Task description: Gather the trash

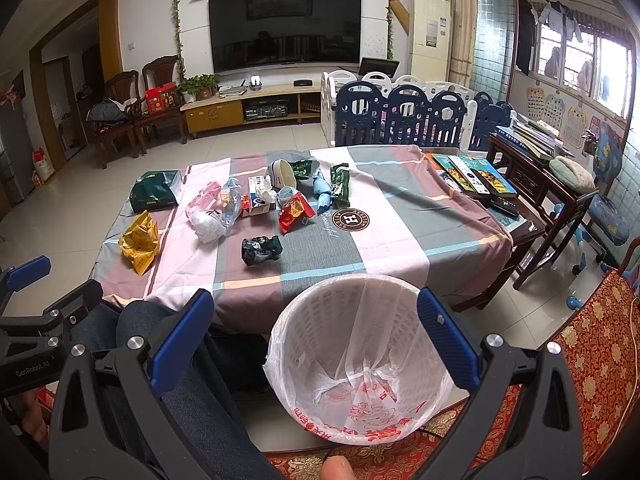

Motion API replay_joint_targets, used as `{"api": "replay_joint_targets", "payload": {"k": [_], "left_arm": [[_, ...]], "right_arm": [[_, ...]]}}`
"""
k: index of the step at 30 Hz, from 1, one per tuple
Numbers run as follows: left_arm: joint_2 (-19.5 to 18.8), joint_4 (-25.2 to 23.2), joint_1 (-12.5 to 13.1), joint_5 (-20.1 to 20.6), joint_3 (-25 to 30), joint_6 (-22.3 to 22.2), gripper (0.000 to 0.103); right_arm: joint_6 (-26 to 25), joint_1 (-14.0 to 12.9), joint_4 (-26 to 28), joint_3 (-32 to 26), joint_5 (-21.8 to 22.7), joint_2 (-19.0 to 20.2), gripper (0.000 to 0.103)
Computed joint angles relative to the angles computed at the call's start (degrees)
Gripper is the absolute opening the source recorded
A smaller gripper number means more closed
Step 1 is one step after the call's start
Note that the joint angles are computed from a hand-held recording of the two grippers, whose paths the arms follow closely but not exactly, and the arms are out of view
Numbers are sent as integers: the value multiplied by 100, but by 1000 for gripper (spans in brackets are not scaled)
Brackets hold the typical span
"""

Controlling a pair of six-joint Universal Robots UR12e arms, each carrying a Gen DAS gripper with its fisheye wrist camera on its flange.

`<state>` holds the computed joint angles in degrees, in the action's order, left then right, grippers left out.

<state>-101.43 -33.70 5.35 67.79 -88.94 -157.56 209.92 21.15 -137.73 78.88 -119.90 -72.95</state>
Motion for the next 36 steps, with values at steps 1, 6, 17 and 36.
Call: {"api": "replay_joint_targets", "payload": {"k": [1, 6, 17, 36], "left_arm": [[12, 10, 3, -3, -24, 3, 100], [-6, -17, -1, 2, 15, -1, 100], [-10, -33, -2, 3, 26, -2, 100], [-262, -559, -40, 169, 292, -56, 100]], "right_arm": [[-4, -5, 3, -2, 6, -2, 100], [1, -1, 6, -2, 2, -1, 100], [0, -4, -2, 7, -3, 0, 100], [-161, -31, -309, -212, -97, 254, 100]]}}
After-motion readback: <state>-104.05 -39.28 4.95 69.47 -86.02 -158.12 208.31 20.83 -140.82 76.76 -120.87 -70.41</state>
